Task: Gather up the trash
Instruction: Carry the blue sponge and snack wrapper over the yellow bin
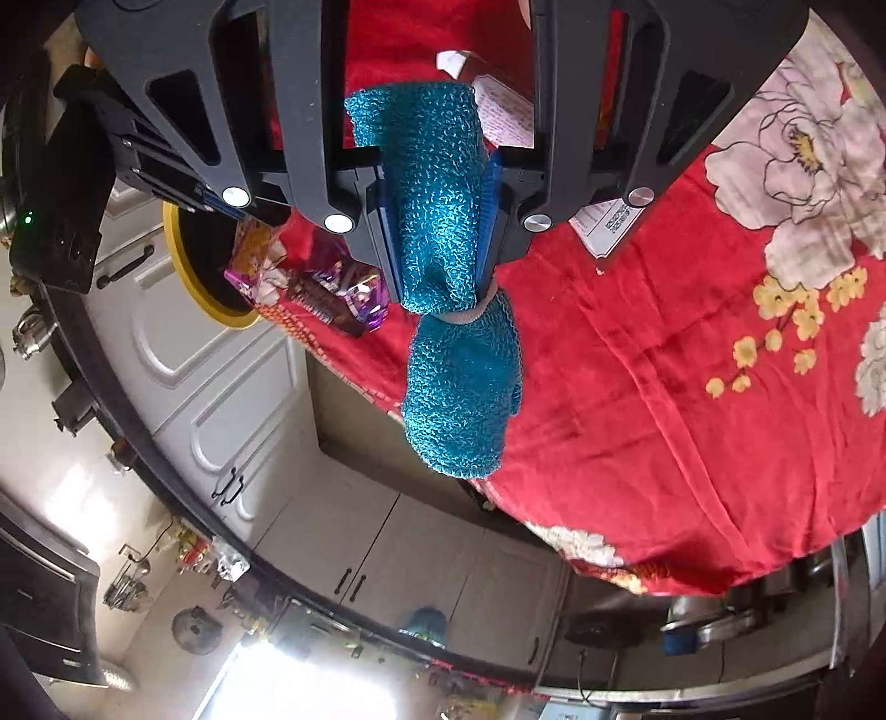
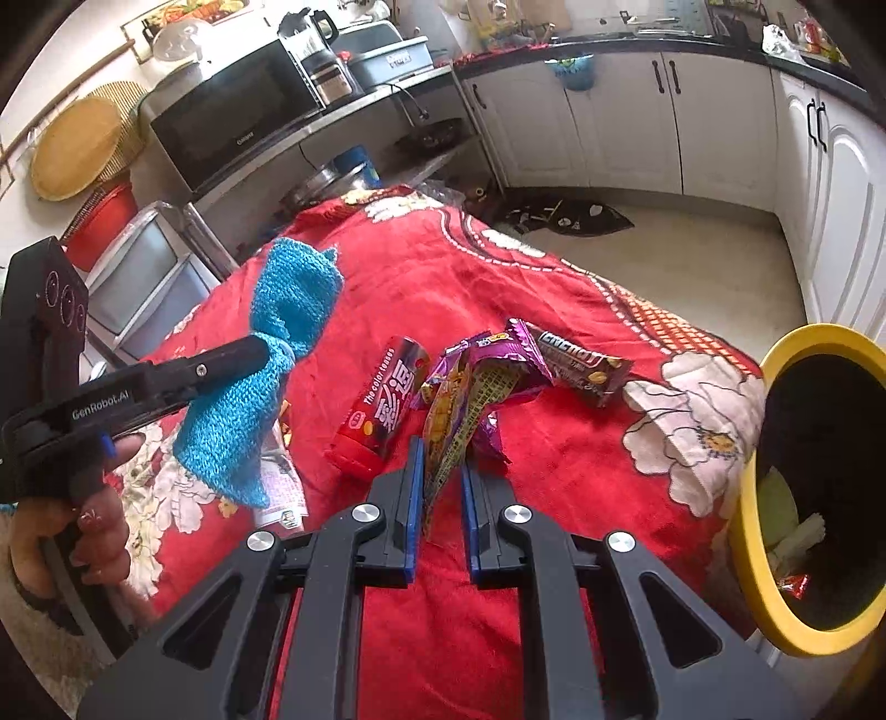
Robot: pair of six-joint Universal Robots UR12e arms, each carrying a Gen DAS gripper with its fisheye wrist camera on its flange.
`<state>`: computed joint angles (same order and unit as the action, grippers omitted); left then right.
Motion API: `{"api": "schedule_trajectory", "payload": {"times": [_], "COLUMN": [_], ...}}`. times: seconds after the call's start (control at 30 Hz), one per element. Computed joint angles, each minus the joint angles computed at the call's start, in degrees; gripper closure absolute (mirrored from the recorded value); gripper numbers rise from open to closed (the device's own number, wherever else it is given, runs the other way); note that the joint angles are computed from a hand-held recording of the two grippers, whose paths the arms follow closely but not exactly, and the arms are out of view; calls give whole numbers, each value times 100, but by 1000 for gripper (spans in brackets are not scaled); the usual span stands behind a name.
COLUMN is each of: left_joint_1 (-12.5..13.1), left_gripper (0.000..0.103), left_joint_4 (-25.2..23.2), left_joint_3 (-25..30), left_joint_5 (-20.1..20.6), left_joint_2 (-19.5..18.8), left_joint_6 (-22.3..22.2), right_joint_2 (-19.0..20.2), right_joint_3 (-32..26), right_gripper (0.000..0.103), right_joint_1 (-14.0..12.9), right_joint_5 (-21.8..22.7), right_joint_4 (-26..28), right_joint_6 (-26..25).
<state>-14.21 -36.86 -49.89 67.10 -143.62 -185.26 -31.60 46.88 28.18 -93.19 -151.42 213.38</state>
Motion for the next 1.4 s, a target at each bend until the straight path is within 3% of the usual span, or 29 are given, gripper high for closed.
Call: {"api": "schedule_trajectory", "payload": {"times": [0.57, 1.4], "left_joint_1": [-158, -504], "left_gripper": [85, 85], "left_joint_4": [448, 371], "left_joint_3": [-107, 297], "left_joint_5": [-218, -658], "left_joint_2": [137, -18], "left_joint_6": [173, 598], "right_joint_2": [-594, -1448], "right_joint_3": [927, 2362], "right_gripper": [91, 91], "right_joint_1": [46, 28], "right_joint_5": [-545, -1778], "right_joint_4": [-814, -1606], "right_joint_6": [9, 485]}}
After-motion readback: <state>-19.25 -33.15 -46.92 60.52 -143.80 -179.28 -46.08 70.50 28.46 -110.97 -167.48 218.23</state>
